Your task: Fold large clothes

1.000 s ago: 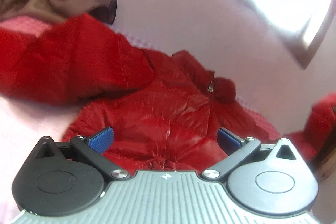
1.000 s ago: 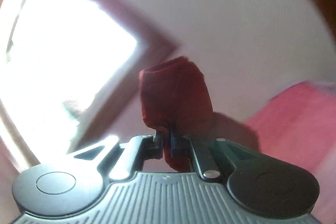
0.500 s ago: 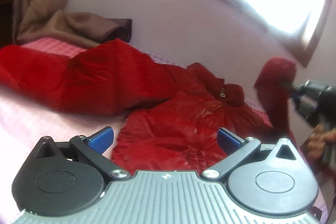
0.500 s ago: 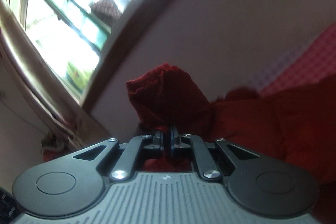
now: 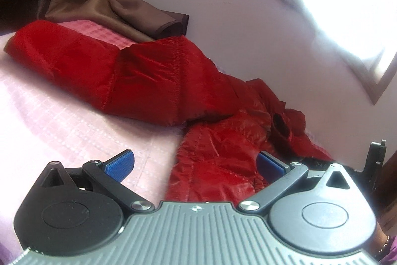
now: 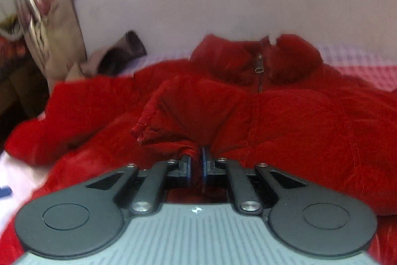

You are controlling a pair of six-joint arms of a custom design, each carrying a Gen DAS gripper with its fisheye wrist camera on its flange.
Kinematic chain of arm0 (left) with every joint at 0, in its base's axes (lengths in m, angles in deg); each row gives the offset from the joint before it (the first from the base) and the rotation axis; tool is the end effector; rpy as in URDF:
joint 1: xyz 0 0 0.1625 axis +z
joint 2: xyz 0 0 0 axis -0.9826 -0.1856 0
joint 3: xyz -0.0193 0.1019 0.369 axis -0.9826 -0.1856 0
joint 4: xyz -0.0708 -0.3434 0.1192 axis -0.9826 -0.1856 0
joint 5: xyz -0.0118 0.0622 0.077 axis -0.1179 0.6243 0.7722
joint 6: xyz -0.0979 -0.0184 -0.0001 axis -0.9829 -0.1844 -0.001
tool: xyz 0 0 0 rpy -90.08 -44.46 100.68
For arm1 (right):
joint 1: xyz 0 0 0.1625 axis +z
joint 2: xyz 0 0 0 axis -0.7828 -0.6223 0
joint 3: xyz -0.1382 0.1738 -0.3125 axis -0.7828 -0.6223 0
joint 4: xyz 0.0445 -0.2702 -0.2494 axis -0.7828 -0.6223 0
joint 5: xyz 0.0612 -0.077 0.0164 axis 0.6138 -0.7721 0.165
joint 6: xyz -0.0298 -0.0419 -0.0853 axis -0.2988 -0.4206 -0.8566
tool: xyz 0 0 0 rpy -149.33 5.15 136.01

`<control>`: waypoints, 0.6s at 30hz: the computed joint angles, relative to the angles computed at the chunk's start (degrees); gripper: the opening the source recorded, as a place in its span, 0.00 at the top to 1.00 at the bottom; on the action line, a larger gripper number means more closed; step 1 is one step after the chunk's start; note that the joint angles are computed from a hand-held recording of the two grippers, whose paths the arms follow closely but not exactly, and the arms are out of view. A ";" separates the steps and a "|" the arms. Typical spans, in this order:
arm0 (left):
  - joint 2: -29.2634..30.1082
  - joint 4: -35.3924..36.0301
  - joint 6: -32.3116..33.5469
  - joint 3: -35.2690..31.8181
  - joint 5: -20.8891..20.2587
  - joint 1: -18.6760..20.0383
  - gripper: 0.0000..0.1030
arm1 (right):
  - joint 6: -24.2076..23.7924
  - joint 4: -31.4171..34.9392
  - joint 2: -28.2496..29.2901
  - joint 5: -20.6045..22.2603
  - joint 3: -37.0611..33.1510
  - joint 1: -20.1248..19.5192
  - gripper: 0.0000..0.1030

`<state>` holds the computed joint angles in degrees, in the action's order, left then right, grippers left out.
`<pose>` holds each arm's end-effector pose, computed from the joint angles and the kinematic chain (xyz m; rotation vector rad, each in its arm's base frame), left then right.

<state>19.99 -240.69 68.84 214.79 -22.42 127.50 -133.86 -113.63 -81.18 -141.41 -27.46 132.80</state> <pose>-0.0986 -0.4485 0.2022 -0.2357 2.1136 -1.5819 0.0268 -0.8061 0.1583 1.1277 -2.6314 0.8374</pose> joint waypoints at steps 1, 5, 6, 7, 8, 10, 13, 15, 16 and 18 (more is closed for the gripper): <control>-0.11 -0.38 -0.07 0.20 0.37 -0.01 0.00 | -0.26 0.23 0.44 -0.89 -0.77 0.35 0.92; -2.37 -2.41 -0.91 2.05 -0.46 0.55 0.00 | -1.47 2.43 1.85 -3.00 -3.26 0.62 0.92; -2.97 -3.82 -1.19 2.61 -0.88 0.82 0.00 | -1.17 2.96 2.42 -3.25 -4.41 0.84 0.92; -3.44 -5.29 -1.19 3.03 -1.24 1.11 0.00 | -1.21 2.89 2.67 -3.42 -4.69 0.91 0.92; -3.75 -7.80 -0.45 3.35 -1.57 1.53 0.00 | -1.65 2.27 2.56 -3.71 -4.22 0.99 0.92; -5.05 -11.25 1.38 3.94 -2.04 2.44 0.00 | -2.29 1.10 2.12 -4.85 -3.31 1.47 0.91; -6.41 -17.71 5.50 3.92 -0.88 3.95 0.01 | -1.13 -4.22 -0.85 -6.50 1.91 2.31 0.82; -8.57 -18.18 4.85 4.04 -0.53 5.33 0.01 | -0.16 -8.27 -5.49 -2.10 8.94 1.80 0.55; -9.65 -18.80 5.32 4.01 -0.87 6.18 0.01 | -0.01 -9.42 -8.07 1.37 12.50 1.13 0.24; -11.66 -19.77 6.40 3.19 -0.44 7.90 0.02 | -0.33 -9.22 -13.13 9.10 18.82 -0.60 0.01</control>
<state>8.33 -260.46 75.25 217.98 -22.87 135.41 -134.19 -122.85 -94.31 -132.31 -8.65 132.20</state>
